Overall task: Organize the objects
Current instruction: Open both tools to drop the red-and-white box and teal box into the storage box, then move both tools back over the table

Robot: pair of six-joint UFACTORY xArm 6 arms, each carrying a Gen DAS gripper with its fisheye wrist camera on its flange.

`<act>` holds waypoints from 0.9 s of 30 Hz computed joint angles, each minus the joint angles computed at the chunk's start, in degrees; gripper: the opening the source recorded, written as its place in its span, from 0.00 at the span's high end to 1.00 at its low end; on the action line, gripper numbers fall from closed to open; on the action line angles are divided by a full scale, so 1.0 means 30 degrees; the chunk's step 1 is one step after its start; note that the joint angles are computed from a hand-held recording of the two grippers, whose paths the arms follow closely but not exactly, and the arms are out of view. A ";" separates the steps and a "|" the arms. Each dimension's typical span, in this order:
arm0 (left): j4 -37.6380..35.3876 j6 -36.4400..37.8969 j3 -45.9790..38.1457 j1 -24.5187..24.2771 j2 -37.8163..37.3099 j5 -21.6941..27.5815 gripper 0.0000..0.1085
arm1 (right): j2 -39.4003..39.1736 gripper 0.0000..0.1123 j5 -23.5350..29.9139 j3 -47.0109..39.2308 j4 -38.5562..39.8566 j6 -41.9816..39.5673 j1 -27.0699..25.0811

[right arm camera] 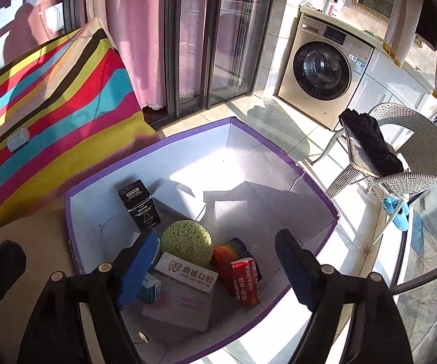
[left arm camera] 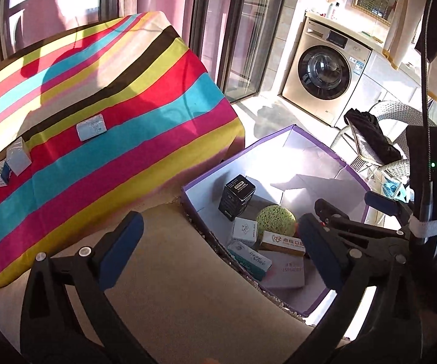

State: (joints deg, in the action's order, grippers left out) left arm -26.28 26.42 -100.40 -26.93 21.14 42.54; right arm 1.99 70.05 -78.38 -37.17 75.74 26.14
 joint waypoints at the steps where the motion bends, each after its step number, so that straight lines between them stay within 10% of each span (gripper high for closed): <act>1: 0.0418 -0.0547 0.0067 0.0108 -0.0061 -0.0165 0.06 | 0.0116 0.28 -0.0035 -0.0151 0.0007 -0.0081 0.0055; 14: 0.9308 -0.9987 0.1746 0.3503 -0.1208 -0.1532 0.06 | 0.4951 0.26 -0.0197 -0.6747 -0.0573 -0.3008 0.2037; 27: 1.0473 -1.1552 0.1019 0.6423 -0.0600 -0.0122 0.06 | 1.2108 0.26 -0.0806 -1.6972 0.2367 -0.7297 0.2917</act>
State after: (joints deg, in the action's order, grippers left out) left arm 5.14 -8.24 -97.35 -7.66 19.34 42.17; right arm 38.31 67.64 -129.30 -30.06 53.85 34.89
